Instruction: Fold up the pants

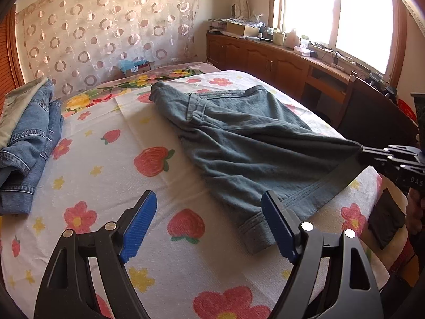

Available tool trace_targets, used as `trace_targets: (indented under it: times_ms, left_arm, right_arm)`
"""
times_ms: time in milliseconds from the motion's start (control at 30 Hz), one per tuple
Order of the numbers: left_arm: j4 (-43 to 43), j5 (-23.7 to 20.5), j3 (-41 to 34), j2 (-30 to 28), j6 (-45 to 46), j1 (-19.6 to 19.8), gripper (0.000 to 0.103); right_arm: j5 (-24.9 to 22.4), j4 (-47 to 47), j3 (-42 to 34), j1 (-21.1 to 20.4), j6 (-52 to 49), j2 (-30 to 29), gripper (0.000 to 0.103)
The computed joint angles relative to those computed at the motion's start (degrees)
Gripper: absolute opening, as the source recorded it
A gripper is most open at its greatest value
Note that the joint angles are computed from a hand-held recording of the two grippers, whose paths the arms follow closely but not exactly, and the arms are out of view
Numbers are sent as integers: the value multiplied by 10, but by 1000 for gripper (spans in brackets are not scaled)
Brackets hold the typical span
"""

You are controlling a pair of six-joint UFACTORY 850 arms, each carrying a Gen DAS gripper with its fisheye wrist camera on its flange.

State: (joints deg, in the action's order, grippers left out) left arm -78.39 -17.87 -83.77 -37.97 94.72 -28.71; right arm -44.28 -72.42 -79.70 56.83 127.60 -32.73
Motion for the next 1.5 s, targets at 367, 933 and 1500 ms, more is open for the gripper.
trace_targets:
  times_ms: [367, 933, 1500]
  left_arm:
    - [30, 2, -4, -7, -33, -3, 82]
    - [-34, 8, -29, -7, 13, 16, 82]
    - [-64, 10, -48, -12, 24, 36, 82]
  right_arm:
    - [-8, 38, -15, 0, -29, -7, 11]
    - [7, -44, -94, -36, -66, -51, 30]
    - [120, 94, -293, -123, -318, -180, 31]
